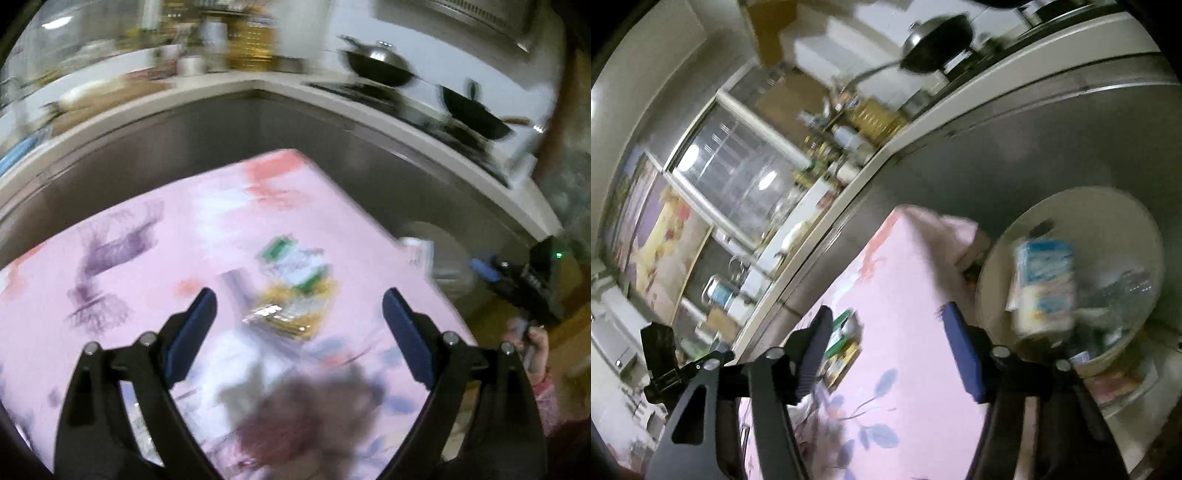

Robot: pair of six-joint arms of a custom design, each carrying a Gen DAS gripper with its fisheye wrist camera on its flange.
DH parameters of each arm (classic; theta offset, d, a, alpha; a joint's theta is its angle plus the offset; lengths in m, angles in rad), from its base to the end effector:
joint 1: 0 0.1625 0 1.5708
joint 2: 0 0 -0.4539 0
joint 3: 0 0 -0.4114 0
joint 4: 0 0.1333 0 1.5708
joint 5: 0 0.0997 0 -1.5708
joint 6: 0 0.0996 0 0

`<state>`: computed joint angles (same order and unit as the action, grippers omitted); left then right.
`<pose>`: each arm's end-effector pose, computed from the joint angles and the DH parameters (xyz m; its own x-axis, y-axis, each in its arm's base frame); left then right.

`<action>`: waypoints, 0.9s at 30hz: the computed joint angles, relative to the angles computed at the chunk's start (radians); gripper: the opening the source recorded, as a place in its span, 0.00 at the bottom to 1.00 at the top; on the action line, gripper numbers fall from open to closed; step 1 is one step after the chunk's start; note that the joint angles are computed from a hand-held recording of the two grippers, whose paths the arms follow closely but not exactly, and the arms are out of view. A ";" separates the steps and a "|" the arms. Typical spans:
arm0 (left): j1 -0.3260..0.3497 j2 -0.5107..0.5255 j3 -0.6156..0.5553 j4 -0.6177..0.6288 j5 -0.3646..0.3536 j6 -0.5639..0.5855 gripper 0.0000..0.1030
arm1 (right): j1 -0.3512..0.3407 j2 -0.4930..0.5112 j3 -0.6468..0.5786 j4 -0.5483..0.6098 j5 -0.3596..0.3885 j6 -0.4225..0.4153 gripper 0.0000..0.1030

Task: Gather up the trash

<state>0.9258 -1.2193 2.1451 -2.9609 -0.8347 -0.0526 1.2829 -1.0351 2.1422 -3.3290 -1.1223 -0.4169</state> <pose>-0.1562 -0.5405 0.2385 -0.8002 0.1674 -0.5759 0.4962 0.7243 -0.4787 0.0132 -0.5769 0.1739 -0.9497 -0.3053 -0.0699 -0.1736 0.6989 -0.6938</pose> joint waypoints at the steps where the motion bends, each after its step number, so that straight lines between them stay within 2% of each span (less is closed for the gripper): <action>1: 0.003 -0.030 0.022 0.003 0.012 -0.015 0.84 | 0.016 0.017 -0.008 0.016 -0.011 -0.001 0.52; 3: 0.013 -0.099 0.073 0.007 0.041 -0.051 0.80 | 0.048 0.056 -0.023 0.051 -0.034 0.003 0.48; 6: 0.035 -0.171 0.133 0.021 0.038 -0.090 0.74 | 0.089 0.103 -0.047 0.091 -0.075 0.012 0.46; 11: 0.078 -0.253 0.225 0.024 -0.016 -0.111 0.71 | 0.168 0.192 -0.146 0.160 -0.161 0.055 0.47; 16: 0.127 -0.325 0.280 0.000 -0.074 -0.079 0.71 | 0.244 0.308 -0.329 0.246 -0.312 0.116 0.47; 19: 0.143 -0.359 0.307 -0.002 -0.094 -0.065 0.71 | 0.260 0.362 -0.416 0.339 -0.326 0.147 0.47; 23: 0.140 -0.368 0.320 0.003 -0.099 -0.040 0.71 | 0.283 0.393 -0.445 0.360 -0.325 0.132 0.46; 27: 0.143 -0.355 0.322 -0.012 -0.121 -0.012 0.71 | 0.305 0.405 -0.426 0.418 -0.323 0.101 0.28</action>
<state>1.0688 -1.5746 2.4671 -2.9733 -0.9558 -0.0645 1.5875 -0.6297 1.7160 -2.9111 -1.4453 -0.3155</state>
